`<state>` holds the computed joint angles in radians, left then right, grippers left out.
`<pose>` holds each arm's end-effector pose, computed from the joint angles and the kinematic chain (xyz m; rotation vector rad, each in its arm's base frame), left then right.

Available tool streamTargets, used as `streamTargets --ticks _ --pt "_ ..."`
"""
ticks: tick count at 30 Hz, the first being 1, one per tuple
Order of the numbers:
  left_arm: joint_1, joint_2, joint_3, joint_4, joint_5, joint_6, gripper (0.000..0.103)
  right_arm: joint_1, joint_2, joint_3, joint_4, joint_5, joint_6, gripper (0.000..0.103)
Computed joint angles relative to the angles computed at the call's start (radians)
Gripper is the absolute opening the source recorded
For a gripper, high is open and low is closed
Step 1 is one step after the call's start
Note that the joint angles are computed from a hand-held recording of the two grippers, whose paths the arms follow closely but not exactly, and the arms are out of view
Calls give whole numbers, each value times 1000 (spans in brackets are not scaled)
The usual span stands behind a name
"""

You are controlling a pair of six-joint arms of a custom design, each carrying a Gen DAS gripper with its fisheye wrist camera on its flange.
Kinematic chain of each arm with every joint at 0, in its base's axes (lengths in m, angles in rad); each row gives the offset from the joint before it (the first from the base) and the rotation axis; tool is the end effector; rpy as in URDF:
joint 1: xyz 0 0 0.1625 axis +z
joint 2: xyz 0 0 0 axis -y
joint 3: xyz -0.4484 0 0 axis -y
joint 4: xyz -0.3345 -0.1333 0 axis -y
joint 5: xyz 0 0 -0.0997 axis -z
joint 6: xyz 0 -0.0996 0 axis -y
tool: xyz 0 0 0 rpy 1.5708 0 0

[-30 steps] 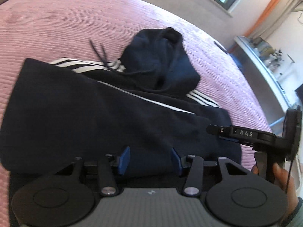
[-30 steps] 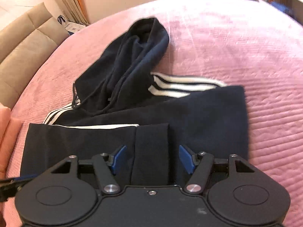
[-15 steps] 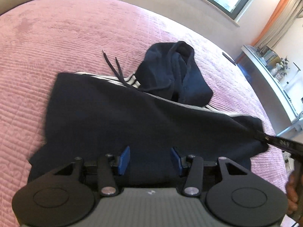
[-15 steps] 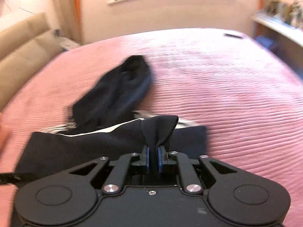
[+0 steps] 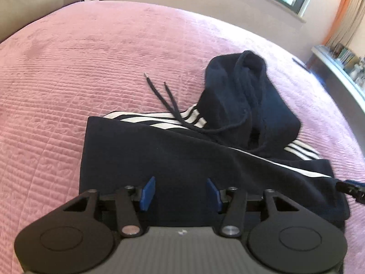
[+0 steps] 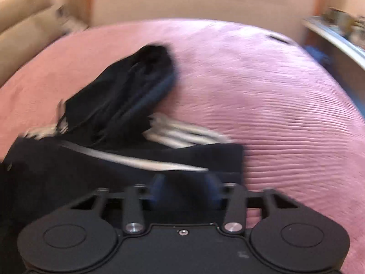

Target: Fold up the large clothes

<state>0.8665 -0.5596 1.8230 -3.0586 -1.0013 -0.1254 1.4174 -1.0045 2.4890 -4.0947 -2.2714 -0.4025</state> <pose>-0.2441 -0.5761 0.0221 0.6723 2.5634 -0.5856 0.0094 -0.3916 0.2550 -0.1705 -2.0860 0.9218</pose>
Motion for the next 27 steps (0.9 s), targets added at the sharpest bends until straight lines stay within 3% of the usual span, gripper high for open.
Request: streamTargets --ticks 1,3,4,5,6,8,11,14,17,20,22,26,27 --pt "9 15 -14 3 9 10 51 -7 22 -22 22 -12 -10 4" --pt "28 32 -41 51 34 -7 41 -32 57 -56 59 -51 13 3" --pt "37 38 -55 84 46 -21 32 -49 56 -78 112 -69 54 3" --pt "43 42 -55 81 52 -12 30 -73 40 -73 156 -59 97 3" --pt "44 41 -51 71 49 4 30 -91 17 -54 161 -20 117 3" --pt "38 33 -45 75 50 24 32 -80 -34 -59 243 -12 125 4" --pt "25 22 -30 76 44 53 43 -66 -101 -80 261 94 93 5" --pt "20 29 -29 78 49 71 48 -48 -106 -190 264 177 25 14" --pt "13 32 -23 77 60 86 48 -58 -42 -376 286 235 -42 14" --pt "15 22 -5 81 35 101 48 -63 60 -571 259 252 -180 27" --pt "14 17 6 83 25 127 49 -85 105 -695 334 300 -217 52" --pt "22 13 2 93 6 135 50 -105 200 -937 529 267 -224 55" --pt "27 10 0 96 -5 124 51 -111 221 -984 560 252 -222 61"
